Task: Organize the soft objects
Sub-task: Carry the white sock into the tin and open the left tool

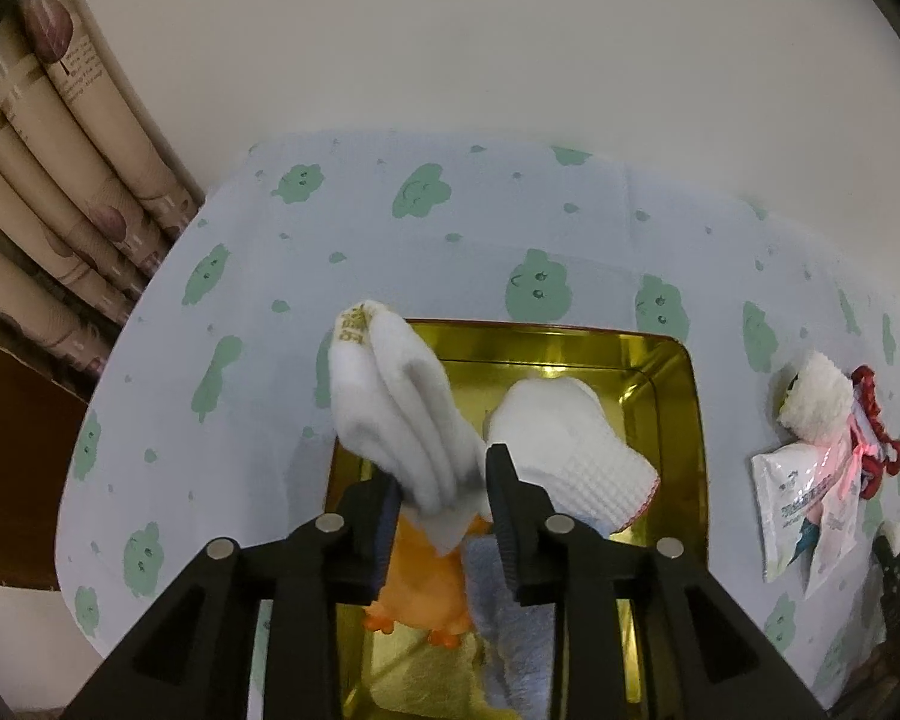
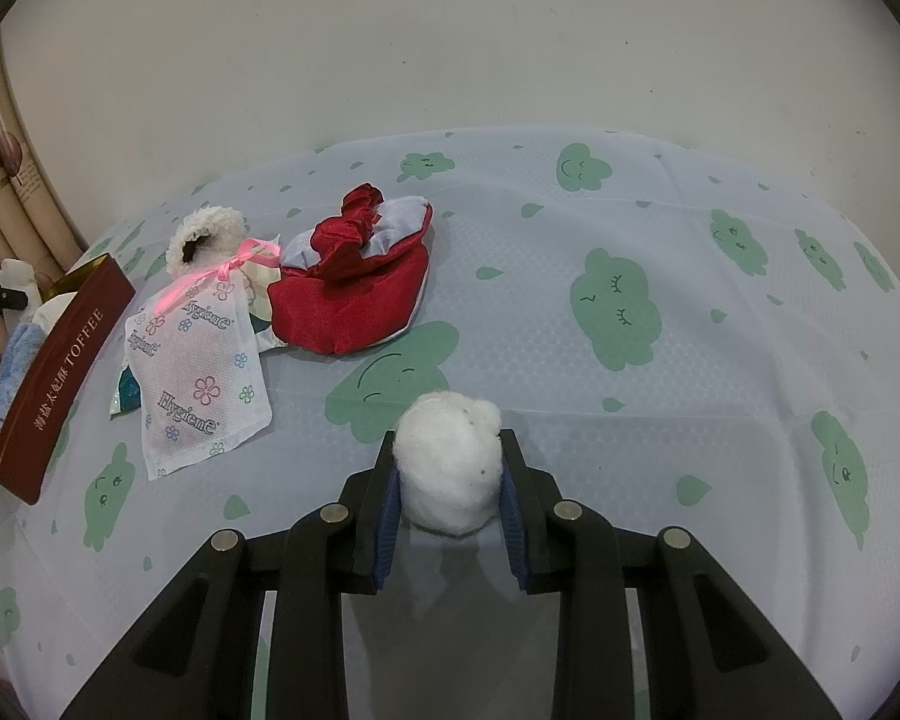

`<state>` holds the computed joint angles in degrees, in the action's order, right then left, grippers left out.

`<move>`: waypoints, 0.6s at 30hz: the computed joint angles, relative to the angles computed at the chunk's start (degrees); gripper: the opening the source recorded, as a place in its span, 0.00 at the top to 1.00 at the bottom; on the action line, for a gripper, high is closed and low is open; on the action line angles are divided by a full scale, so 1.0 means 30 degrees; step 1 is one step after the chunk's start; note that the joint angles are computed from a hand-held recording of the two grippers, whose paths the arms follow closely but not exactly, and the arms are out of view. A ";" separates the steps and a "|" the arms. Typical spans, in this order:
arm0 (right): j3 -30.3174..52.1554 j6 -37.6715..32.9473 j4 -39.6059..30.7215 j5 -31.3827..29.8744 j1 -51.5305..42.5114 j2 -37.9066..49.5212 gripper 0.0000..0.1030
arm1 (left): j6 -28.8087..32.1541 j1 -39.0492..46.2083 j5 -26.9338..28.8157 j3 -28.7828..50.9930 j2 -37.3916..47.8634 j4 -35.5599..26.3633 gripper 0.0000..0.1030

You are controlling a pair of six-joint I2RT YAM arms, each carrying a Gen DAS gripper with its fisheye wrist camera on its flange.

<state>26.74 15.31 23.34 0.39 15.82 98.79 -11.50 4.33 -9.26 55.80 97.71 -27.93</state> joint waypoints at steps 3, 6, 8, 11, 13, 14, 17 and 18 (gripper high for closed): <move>0.0006 0.0000 -0.0010 0.0035 0.0023 0.0003 0.73 | -0.0185 -0.0148 0.0004 0.0364 0.0331 -0.0213 0.61; 0.0001 -0.0026 -0.0014 0.0040 0.0008 -0.0002 0.73 | -0.0395 -0.0381 -0.0351 0.0735 0.0737 -0.0261 0.61; -0.0018 -0.0017 0.0027 -0.0005 -0.0014 0.0008 0.73 | -0.0576 -0.0322 -0.0185 0.0833 0.0848 -0.0234 0.61; -0.0012 -0.0010 0.0043 0.0031 0.0019 0.0032 0.73 | -0.0855 -0.0050 0.0280 0.0918 0.0905 -0.0332 0.61; -0.0020 -0.0001 0.0067 0.0021 0.0018 0.0043 0.73 | -0.1000 0.0148 0.0508 0.1040 0.0987 -0.0545 0.61; -0.0022 0.0004 0.0077 0.0029 0.0025 0.0049 0.73 | -0.1049 0.0314 0.0770 0.1087 0.1014 -0.0650 0.61; -0.0027 -0.0025 0.0089 0.0044 0.0020 0.0063 0.73 | -0.1241 0.0628 0.1048 0.1181 0.0991 -0.0880 0.61; -0.0036 -0.0023 0.0101 0.0025 0.0006 0.0061 0.73 | -0.1283 0.0678 0.1017 0.1212 0.0972 -0.0939 0.61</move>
